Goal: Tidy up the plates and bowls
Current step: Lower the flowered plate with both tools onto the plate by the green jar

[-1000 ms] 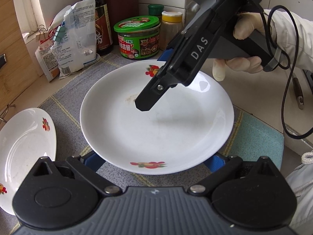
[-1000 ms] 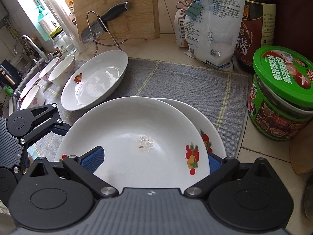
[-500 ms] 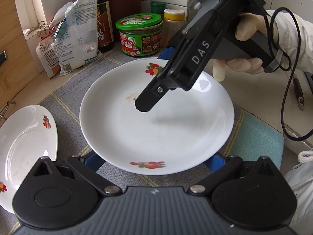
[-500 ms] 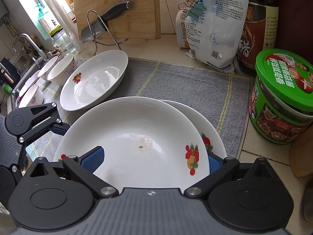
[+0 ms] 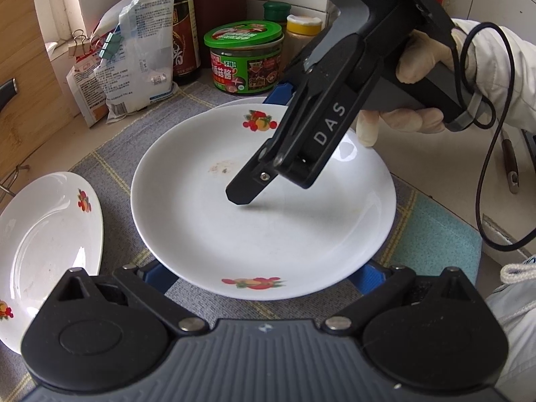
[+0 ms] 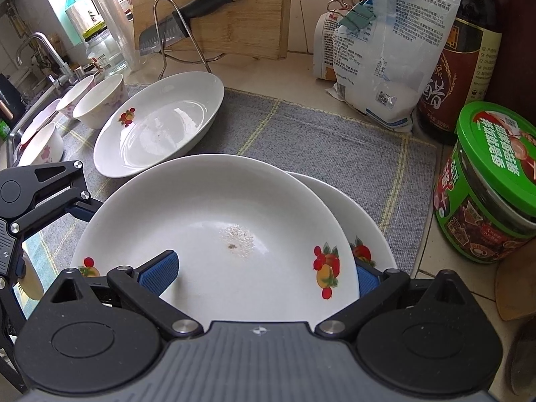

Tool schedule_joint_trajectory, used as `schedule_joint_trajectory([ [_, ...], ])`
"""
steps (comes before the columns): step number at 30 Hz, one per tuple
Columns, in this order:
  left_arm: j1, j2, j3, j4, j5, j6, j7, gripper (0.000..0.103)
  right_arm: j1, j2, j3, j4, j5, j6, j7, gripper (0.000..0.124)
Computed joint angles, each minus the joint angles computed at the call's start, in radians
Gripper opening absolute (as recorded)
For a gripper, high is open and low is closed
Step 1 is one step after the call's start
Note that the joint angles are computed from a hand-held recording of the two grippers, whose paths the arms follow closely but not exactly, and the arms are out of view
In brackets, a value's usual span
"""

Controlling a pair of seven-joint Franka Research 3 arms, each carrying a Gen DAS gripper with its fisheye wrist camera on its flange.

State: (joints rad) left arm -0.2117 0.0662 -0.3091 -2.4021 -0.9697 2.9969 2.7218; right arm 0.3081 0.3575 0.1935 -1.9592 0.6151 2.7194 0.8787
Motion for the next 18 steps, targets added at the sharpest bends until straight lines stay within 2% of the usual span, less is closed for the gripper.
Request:
schedule_joint_trajectory([
  [11,-0.002,-0.011,0.017,-0.01,0.153,-0.021,-0.139,0.102,0.009,-0.002,-0.005,-0.006,-0.03,0.012,0.019,0.103],
  [18,-0.004,-0.02,0.024,-0.017,0.189,-0.028,-0.154,0.102,0.006,-0.009,-0.006,-0.016,-0.029,0.007,0.022,0.103],
])
